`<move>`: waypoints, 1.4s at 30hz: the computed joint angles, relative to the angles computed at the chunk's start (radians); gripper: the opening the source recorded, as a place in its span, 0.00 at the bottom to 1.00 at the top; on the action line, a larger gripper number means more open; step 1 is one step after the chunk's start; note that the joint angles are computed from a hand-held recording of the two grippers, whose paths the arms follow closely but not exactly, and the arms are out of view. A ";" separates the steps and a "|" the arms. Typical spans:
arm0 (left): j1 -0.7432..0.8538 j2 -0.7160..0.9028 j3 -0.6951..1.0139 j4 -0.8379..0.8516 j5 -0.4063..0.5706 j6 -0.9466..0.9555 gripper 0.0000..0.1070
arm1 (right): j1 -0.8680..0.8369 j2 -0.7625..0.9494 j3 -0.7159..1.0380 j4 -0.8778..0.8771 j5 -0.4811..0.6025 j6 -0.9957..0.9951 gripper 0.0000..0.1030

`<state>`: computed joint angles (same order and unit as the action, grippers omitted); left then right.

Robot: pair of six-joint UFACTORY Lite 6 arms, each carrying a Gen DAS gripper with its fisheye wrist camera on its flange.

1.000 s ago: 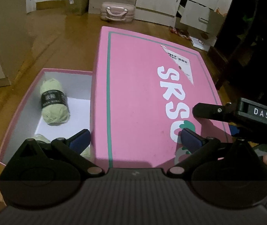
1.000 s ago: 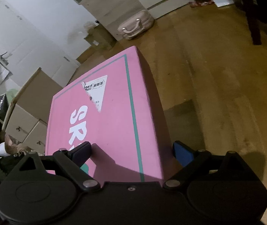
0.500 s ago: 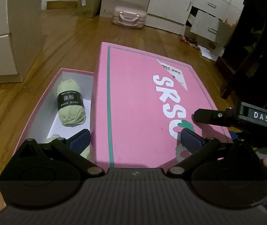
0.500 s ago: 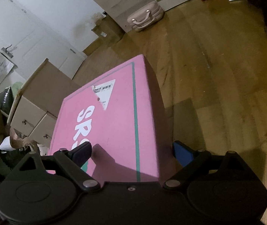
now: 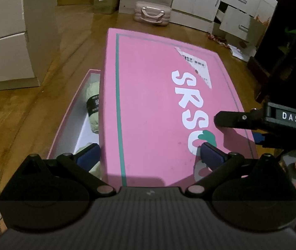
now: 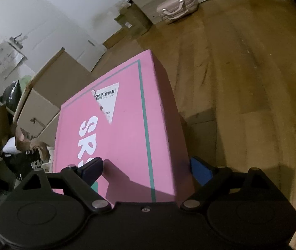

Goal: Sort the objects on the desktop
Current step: 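Carry the lid with the right gripper over the box opening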

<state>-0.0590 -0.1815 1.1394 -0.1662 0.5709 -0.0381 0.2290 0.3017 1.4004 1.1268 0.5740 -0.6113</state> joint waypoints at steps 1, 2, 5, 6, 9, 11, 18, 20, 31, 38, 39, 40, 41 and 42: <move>0.010 -0.003 -0.002 -0.013 0.006 0.013 0.96 | 0.009 0.001 0.007 -0.014 -0.003 0.017 0.91; 0.023 -0.003 -0.003 -0.036 0.011 0.032 0.96 | 0.017 0.000 0.010 -0.024 -0.008 0.030 0.91; 0.054 -0.010 -0.014 -0.089 0.018 0.081 0.96 | 0.034 -0.001 0.026 -0.067 -0.018 0.082 0.91; 0.063 -0.011 -0.013 -0.101 0.022 0.094 0.96 | 0.041 -0.002 0.029 -0.082 -0.020 0.100 0.91; 0.090 0.000 0.018 -0.120 0.049 0.137 0.96 | 0.069 -0.010 0.032 -0.143 -0.040 0.186 0.91; 0.111 0.014 0.055 -0.121 0.078 0.164 0.96 | 0.087 -0.010 0.036 -0.151 -0.051 0.207 0.91; 0.184 0.061 0.125 -0.185 0.140 0.300 0.96 | 0.128 0.007 0.065 -0.161 -0.063 0.241 0.91; 0.199 0.055 0.115 -0.202 0.142 0.324 0.96 | 0.137 0.009 0.068 -0.185 -0.068 0.266 0.91; 0.318 0.012 -0.015 -0.354 0.125 0.453 0.96 | 0.261 0.070 0.177 -0.534 -0.085 0.605 0.91; 0.356 0.102 0.044 -0.397 0.120 0.486 0.96 | 0.293 0.122 0.238 -0.612 -0.077 0.691 0.91; 0.359 0.133 0.077 -0.388 0.130 0.474 0.96 | 0.295 0.131 0.246 -0.614 -0.077 0.695 0.91; 0.360 0.162 0.111 -0.380 0.141 0.469 0.96 | 0.293 0.144 0.260 -0.600 -0.074 0.688 0.91; 0.364 0.190 0.145 -0.378 0.152 0.480 0.96 | 0.287 0.160 0.277 -0.576 -0.071 0.671 0.91; 0.366 0.208 0.166 -0.381 0.154 0.496 0.96 | 0.281 0.176 0.293 -0.551 -0.070 0.651 0.91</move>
